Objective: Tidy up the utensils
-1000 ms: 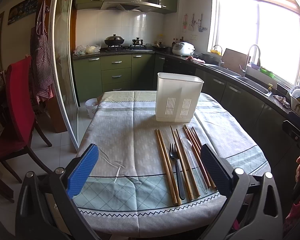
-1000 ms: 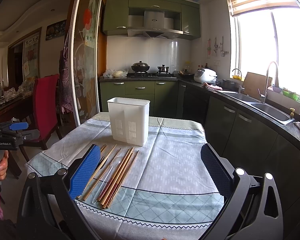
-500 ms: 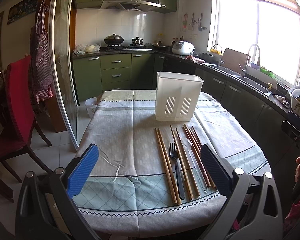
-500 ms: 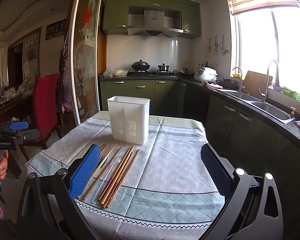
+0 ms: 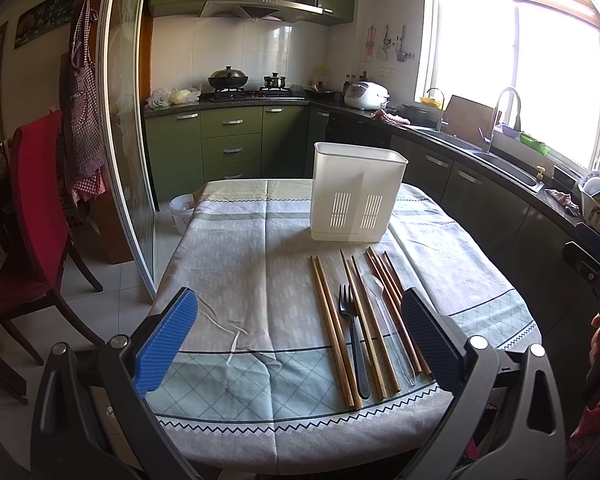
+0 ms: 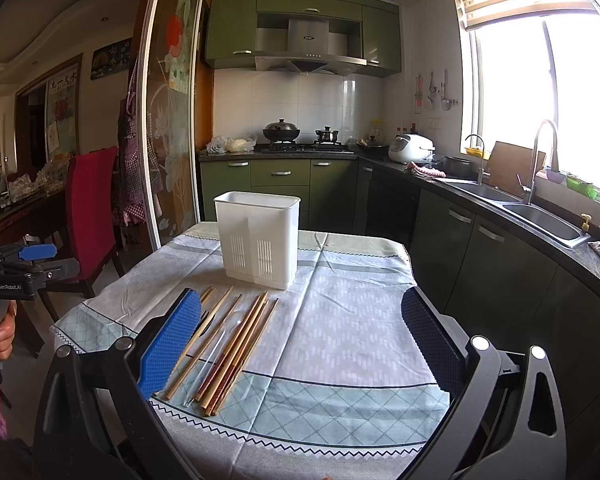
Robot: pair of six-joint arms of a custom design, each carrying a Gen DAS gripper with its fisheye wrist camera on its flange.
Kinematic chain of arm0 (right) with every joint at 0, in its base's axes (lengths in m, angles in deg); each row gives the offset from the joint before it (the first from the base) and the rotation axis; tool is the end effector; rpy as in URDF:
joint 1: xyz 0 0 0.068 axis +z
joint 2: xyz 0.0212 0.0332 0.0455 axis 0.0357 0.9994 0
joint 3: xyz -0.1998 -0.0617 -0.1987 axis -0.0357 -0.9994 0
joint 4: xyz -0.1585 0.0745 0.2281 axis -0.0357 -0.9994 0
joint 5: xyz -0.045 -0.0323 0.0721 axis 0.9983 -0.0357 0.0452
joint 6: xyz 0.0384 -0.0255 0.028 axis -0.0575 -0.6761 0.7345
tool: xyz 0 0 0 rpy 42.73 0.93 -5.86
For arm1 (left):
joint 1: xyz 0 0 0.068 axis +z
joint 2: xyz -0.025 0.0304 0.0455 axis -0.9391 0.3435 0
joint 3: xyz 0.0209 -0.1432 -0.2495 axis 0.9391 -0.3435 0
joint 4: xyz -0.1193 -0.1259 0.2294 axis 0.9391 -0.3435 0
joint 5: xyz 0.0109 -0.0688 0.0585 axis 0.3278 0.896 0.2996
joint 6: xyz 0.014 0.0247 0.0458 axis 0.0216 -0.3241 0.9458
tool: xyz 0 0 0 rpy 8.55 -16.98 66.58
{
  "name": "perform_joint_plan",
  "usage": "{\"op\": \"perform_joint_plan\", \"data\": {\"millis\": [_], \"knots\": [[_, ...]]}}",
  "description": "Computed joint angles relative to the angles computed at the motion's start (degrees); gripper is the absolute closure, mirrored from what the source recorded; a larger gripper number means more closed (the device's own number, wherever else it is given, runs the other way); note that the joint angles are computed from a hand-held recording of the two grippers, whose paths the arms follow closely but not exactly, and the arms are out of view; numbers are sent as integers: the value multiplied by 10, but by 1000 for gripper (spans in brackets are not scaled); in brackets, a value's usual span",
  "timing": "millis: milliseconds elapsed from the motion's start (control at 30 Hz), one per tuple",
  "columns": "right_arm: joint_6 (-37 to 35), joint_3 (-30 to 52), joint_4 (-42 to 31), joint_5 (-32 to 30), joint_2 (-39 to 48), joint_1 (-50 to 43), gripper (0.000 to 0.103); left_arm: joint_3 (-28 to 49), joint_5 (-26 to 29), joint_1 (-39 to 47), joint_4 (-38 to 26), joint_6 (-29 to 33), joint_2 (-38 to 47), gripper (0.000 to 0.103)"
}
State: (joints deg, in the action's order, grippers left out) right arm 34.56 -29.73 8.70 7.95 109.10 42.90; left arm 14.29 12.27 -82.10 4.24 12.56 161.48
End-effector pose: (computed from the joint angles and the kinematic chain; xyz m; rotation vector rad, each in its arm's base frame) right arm 0.2032 0.1394 0.2406 0.2533 1.9567 -0.1988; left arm 0.3954 -0.0977 0.2216 0.5970 2.0938 -0.4067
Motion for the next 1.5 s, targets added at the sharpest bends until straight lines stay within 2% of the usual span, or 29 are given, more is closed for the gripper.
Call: {"op": "perform_joint_plan", "data": {"millis": [133,233,367,533,700,800,900,967,1000,1100,1267,1400,1433,1500], "knots": [[1,3,-8,-3,-1,-2,4,1,0,0,-2,1,1,6],[7,2,-9,-23,-1,-12,4,28,8,-5,-37,8,17,6],[16,4,-25,-102,0,-59,4,109,2,-16,-127,1,66,6],[40,3,-50,-170,-7,-114,4,259,2,-36,-276,-22,178,6],[61,-13,-49,-273,-25,-179,4,420,-34,-76,-423,17,296,6],[65,-20,-48,-301,-24,-200,4,505,-66,-96,-490,41,355,7],[65,-27,-44,-325,-25,-216,4,585,-76,-108,-554,57,402,14],[67,-29,-40,-336,-27,-223,4,640,-80,-112,-600,63,434,23],[67,-29,-39,-339,-26,-225,4,665,-81,-115,-620,66,447,24],[69,-34,-35,-346,-32,-226,9,714,-91,-123,-657,75,476,31],[71,-35,-36,-346,-31,-227,32,790,-94,-129,-708,72,522,52],[65,-30,-40,-345,-27,-217,38,850,-101,-132,-739,68,562,67],[64,-29,-41,-343,-26,-215,43,874,-101,-133,-753,69,576,71],[62,-26,-40,-341,-25,-212,53,902,-102,-135,-767,70,593,72]]}}
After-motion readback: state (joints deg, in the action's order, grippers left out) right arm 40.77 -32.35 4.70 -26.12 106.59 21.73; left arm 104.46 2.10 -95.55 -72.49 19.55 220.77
